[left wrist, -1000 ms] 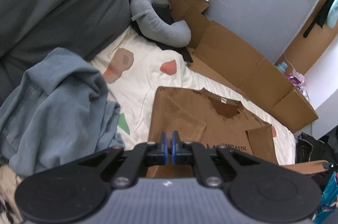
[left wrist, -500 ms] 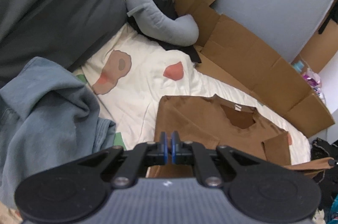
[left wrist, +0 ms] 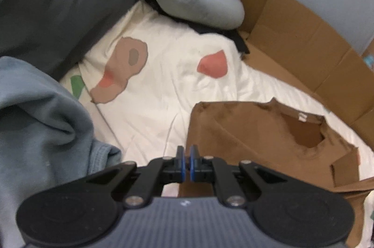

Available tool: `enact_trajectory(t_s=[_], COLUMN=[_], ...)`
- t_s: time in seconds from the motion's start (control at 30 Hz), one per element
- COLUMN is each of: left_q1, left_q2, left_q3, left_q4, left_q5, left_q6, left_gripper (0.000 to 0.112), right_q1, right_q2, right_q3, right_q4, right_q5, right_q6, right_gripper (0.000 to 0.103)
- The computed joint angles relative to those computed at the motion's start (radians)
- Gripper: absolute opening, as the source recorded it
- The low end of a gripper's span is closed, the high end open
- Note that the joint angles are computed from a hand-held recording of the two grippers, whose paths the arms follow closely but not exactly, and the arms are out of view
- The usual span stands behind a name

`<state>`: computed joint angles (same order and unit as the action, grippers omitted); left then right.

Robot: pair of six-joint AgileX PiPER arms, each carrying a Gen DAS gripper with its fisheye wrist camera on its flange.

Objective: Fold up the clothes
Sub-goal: 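Fold the hem toward the collar with both grippers and open them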

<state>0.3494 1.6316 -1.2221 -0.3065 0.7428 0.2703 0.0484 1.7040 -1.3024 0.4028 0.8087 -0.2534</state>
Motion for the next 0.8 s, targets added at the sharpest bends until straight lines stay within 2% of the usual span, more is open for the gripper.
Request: enact_trajectory(t_s=[0.17,0.23,0.33,0.37,0.4,0.43,0.47,0.73,0.8], left_q1=[-0.027,-0.036,-0.057,-0.059,-0.054,-0.049,-0.043,-0.018,-0.027], left_q2=[0.079,0.114,0.136,0.134,0.126,0.119,0.114,0.11,0.11], left_q3=[-0.03,-0.057,-0.08,-0.078,-0.072,-0.065,-0.061,0.008,0.036], left_q4=[0.029,0.044,0.102,0.108,0.102,0.095,0.09,0.033,0.036], left_q5=[-0.038,-0.013,0.005,-0.001,-0.009,-0.016,-0.021,-0.004,-0.018], left_q6=[-0.038,-0.059,-0.081,-0.067,-0.048,-0.028,-0.015,0.143,0.159], left_gripper=[0.004,0.006,0.014,0.028,0.036,0.049,0.051,0.049,0.049], right_q1=[0.02,0.03,0.034,0.031,0.028,0.025,0.023,0.003,0.006], right_q2=[0.094,0.129,0.147,0.143,0.136,0.128,0.12,0.08,0.076], right_q3=[-0.046,-0.075,-0.09,-0.084,-0.076,-0.066,-0.056,0.044,0.075], right_q4=[-0.034,-0.073,-0.119,-0.116,-0.106,-0.102,-0.102,-0.063,-0.042], right_q5=[-0.033,-0.031,-0.045,-0.055,-0.067,-0.077,-0.086,-0.108,-0.118], right_q6=[0.029,0.086,0.18,0.179,0.163,0.146,0.131,-0.016,-0.055], right_gripper=[0.004,0.006,0.027,0.042,0.047,0.047,0.047,0.048,0.052])
